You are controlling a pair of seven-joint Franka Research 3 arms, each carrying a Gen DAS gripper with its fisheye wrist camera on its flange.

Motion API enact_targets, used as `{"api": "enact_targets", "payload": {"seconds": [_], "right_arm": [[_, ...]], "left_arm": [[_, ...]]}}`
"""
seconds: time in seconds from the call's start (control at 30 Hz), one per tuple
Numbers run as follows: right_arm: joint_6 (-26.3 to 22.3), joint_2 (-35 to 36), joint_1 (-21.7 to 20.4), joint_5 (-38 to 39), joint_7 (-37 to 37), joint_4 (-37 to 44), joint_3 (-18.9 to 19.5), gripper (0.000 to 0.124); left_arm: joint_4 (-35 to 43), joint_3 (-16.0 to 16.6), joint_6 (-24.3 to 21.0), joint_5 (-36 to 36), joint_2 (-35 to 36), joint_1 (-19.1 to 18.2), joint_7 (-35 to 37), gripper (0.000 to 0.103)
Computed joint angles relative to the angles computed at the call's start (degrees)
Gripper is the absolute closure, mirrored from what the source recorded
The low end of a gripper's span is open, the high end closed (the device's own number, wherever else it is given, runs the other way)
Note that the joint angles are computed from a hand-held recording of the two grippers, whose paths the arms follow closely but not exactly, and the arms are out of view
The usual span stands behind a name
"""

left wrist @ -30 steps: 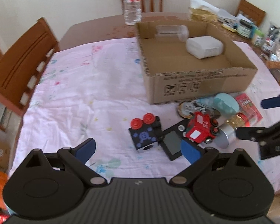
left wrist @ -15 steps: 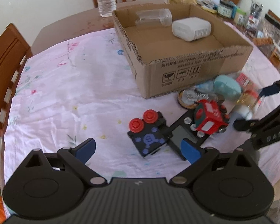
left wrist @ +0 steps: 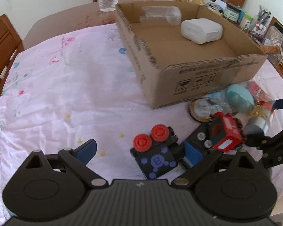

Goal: Organize rigid objects
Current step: 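Move the left tool to the black toy block while the right tool reaches the gold capsule bottle, then grasp the black toy block with the left tool while the right tool grasps the capsule bottle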

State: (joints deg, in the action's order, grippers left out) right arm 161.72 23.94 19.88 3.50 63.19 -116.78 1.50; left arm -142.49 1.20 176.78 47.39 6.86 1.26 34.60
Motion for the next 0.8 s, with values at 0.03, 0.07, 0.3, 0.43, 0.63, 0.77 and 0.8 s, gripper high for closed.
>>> {"api": "enact_targets", "payload": {"seconds": [0.03,0.07,0.3,0.43,0.63,0.77,0.8], "right_arm": [[0.0,0.1,-0.1,0.1,-0.1,0.1,0.1,0.021],[0.3,0.0,-0.2,0.2,-0.3,-0.1,0.1,0.021],[0.9,0.4,-0.3,0.7,-0.7,0.1,0.2,0.021],[1.4,0.1,-0.4,1.1,-1.2,-0.5,0.5,0.021],[2.4,-0.2,-0.9,2.0,-2.3,-1.2,0.9,0.021],[4.8,-0.6,-1.8,3.5,-4.0,-2.7,1.9,0.021],[5.4,-0.7,-2.0,4.0,-4.5,-3.0,2.2,0.021]], "left_arm": [[-0.3,0.5,-0.3,0.8,-0.3,-0.1,-0.8,0.005],[-0.5,0.9,-0.9,2.0,-0.6,-0.2,-2.0,0.005],[-1.6,1.5,-1.9,10.8,-1.1,1.9,-11.0,0.006],[1.0,2.5,-2.0,28.6,0.0,1.2,-25.1,0.007],[4.8,-0.1,0.7,44.0,2.0,4.3,-36.7,0.029],[5.6,-1.8,1.7,47.3,2.2,5.5,-40.4,0.038],[5.7,-2.2,1.5,48.0,2.2,5.7,-41.5,0.039]]}}
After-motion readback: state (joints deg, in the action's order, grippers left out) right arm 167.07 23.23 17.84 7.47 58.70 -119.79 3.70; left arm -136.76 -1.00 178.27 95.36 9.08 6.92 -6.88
